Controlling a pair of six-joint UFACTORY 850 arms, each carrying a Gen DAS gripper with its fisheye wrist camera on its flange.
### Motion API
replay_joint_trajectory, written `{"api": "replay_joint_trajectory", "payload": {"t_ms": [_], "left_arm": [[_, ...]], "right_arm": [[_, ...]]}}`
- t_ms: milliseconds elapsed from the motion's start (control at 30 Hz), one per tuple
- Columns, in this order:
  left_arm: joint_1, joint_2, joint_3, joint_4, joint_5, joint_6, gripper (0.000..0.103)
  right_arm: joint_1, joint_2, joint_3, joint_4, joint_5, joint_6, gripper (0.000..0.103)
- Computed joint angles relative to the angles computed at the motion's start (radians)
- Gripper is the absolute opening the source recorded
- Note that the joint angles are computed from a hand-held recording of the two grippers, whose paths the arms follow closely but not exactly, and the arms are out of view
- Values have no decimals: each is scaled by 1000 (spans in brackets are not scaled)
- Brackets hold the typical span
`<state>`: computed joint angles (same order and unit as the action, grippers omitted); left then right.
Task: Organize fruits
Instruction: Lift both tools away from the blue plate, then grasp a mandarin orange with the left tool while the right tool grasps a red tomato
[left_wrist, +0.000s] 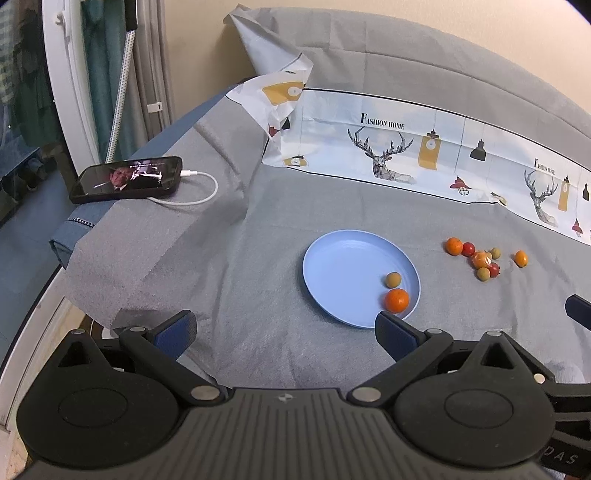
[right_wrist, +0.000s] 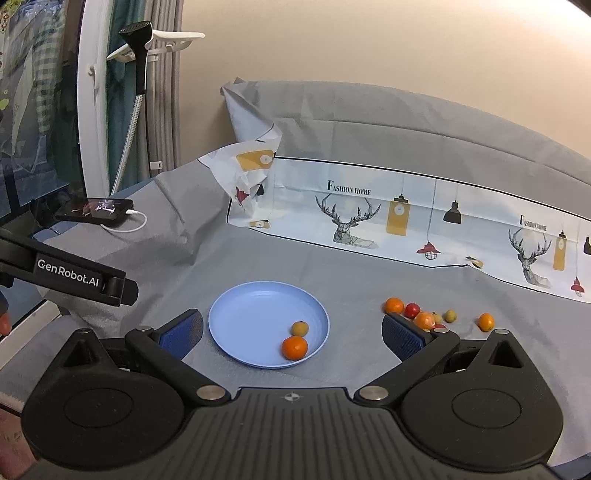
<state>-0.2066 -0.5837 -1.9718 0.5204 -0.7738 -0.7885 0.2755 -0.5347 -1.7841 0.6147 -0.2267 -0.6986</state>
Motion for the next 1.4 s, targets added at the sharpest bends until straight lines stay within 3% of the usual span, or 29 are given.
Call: {"api": "replay_joint_trajectory", "payload": {"t_ms": [300,567,1100,1400], "left_arm": [[12,-20,-21,-34,-10,41,103],[17,-55,-62,-72,-48,81,103],[5,-182,-244,-92,-188,154,103],[-8,-315,-459,-119,-314,225,103]], "right_arm": [[7,-29,-42,-121,-33,119,102],[3,-57,-76,-134,-71,141,102],[-14,-130,-162,-132,-150,194,102],[-38,-156,-180,-74,-175,197,102]]}}
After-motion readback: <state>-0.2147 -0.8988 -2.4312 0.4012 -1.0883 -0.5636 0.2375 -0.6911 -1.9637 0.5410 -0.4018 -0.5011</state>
